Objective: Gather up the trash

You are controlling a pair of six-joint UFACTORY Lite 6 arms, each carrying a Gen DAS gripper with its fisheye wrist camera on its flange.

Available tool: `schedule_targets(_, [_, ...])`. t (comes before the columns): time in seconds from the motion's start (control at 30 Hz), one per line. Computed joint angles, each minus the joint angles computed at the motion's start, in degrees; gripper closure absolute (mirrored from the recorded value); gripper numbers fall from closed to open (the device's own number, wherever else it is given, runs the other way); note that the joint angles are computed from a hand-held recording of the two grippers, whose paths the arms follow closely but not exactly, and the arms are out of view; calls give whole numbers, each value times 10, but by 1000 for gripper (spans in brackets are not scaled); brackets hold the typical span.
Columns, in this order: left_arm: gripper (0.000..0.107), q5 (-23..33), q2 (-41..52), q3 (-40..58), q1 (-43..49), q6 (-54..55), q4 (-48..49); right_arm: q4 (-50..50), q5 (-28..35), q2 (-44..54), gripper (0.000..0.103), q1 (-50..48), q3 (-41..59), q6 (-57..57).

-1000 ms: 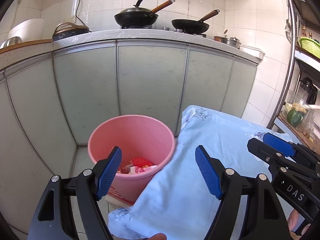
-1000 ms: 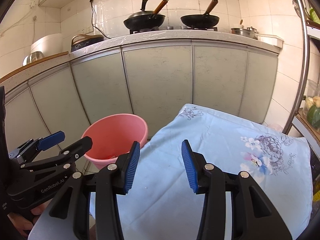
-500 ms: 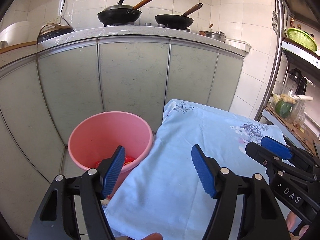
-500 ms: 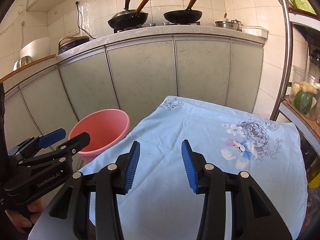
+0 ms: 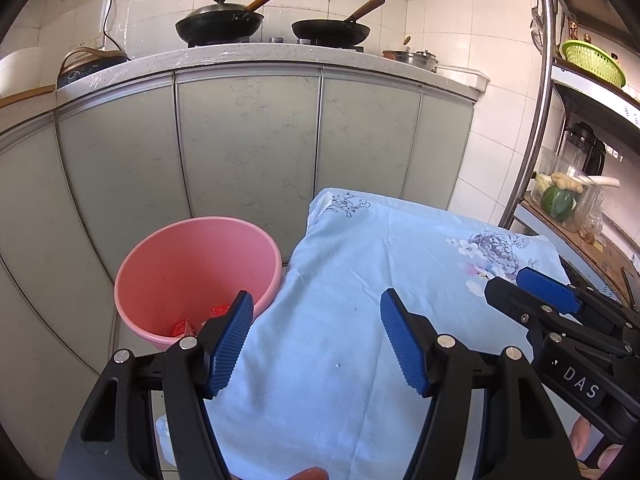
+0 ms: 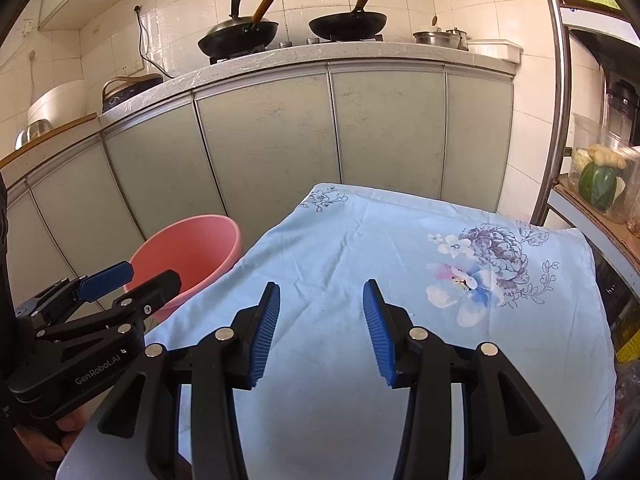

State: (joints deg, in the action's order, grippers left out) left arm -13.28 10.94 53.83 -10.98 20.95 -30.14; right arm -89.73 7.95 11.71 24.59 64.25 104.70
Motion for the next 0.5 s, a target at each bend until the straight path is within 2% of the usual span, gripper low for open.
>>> schedule_targets(0.5, [42,1,16,14,-2,12,-9,6,0,6,59,-4,3,-3])
